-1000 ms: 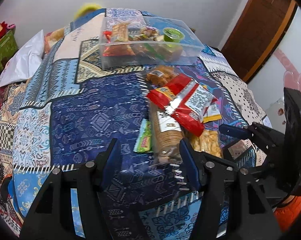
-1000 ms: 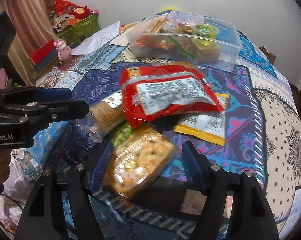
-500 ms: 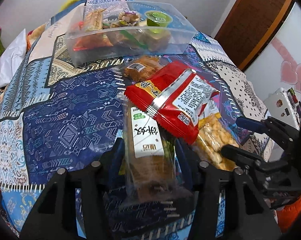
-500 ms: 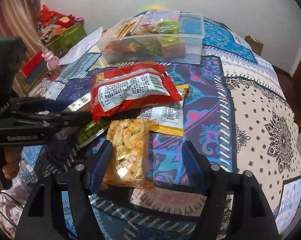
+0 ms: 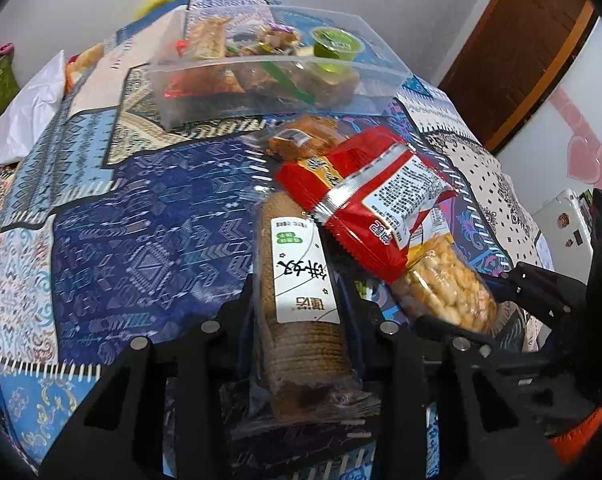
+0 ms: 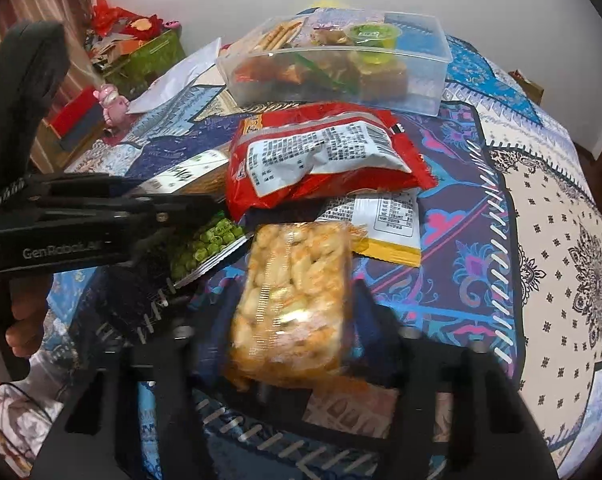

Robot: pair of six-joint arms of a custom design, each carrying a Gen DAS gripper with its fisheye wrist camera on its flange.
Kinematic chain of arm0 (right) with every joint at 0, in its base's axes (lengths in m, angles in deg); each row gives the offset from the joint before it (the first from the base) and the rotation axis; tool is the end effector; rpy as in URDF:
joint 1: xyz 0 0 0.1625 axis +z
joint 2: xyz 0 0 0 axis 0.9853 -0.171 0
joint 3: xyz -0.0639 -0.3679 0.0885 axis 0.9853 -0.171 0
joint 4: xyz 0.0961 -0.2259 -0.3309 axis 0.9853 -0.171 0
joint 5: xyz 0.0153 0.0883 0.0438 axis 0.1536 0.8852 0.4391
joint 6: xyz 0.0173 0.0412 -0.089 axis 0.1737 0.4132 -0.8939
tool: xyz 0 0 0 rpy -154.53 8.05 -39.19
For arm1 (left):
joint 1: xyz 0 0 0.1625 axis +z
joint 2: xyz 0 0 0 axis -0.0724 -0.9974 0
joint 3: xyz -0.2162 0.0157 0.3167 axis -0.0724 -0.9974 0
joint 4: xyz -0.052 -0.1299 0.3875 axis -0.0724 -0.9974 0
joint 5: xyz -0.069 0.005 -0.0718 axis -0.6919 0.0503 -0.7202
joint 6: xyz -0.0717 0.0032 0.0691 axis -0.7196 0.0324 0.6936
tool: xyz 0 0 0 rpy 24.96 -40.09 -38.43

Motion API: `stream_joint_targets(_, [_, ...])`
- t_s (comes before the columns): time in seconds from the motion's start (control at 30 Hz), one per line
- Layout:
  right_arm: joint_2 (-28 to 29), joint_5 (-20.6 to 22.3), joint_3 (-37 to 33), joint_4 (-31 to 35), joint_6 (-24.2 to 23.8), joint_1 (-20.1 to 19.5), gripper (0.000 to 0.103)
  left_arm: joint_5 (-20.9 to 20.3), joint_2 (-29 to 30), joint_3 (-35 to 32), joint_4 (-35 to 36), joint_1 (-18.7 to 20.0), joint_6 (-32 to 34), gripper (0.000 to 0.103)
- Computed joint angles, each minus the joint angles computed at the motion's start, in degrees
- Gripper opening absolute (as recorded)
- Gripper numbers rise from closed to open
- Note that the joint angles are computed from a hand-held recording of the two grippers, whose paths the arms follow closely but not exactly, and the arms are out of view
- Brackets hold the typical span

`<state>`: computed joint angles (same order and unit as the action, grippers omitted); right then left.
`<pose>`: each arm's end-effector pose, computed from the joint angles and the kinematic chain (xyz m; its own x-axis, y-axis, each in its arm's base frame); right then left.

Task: Organize snacks
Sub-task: 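Carry the biscuit roll and cracker packet over the clear box with both tools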

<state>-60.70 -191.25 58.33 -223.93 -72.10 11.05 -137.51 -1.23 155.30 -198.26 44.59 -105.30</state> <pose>0.1136 -0.4495 0.1546 -0.6958 -0.5708 0.4360 -0.6590 0.7487 -0.0715 -0.2045 -0.4359 0.0387 -0.8532 0.0192 -0.5212 0.2682 0.8732 -0.4069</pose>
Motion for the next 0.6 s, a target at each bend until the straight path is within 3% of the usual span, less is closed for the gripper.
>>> stream_joint_targets(0.4, [-6.5,3.9,0.7,1.3,1.3,-2.3,0.045,3.8,-4.6,3.0,2.1,-3.1,-5.2,0.036])
stream_joint_targets(0.6, [-7.7,5.4,-1.0,0.3,2.1,-1.6,0.045,6.1,-6.8,3.0,2.0,-4.6,-5.1,0.036])
